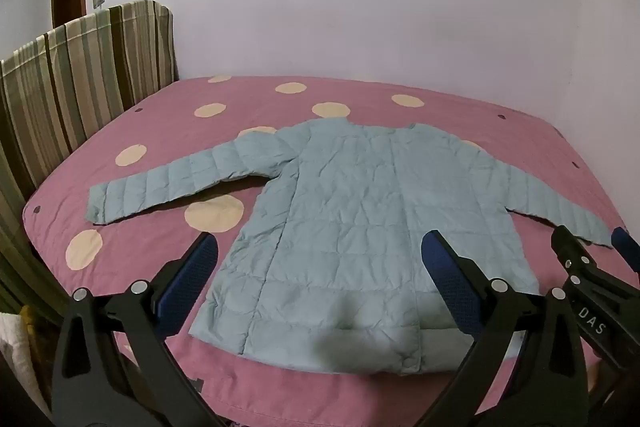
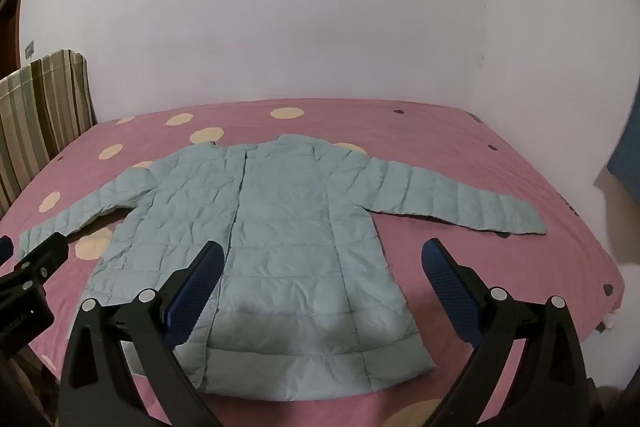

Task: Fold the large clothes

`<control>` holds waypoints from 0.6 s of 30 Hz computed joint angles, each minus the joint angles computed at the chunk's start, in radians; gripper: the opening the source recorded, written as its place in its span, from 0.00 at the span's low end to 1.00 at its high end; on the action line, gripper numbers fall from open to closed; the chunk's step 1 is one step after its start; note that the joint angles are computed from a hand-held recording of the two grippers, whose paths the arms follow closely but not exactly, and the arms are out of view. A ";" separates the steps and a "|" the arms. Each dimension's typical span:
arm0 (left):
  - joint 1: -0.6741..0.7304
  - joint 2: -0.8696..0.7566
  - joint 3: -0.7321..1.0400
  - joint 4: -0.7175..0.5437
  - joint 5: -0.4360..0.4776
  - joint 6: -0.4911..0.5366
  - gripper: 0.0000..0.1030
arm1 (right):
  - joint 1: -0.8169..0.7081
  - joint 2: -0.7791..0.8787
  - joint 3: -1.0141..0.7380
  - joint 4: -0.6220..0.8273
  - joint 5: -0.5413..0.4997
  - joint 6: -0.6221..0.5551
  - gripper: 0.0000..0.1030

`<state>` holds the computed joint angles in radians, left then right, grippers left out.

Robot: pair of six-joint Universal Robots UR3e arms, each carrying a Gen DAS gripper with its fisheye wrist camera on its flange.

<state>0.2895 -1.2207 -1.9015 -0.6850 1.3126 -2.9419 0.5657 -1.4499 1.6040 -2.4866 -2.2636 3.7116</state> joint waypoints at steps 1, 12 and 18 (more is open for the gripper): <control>-0.001 0.000 0.001 -0.001 0.002 0.001 0.98 | 0.000 0.001 -0.001 0.002 0.000 0.003 0.95; -0.006 -0.003 0.032 -0.045 0.007 -0.002 0.98 | 0.001 0.007 -0.009 0.005 0.004 0.005 0.95; -0.014 -0.016 0.012 -0.024 0.010 0.002 0.98 | 0.000 0.008 -0.005 -0.002 0.004 0.004 0.95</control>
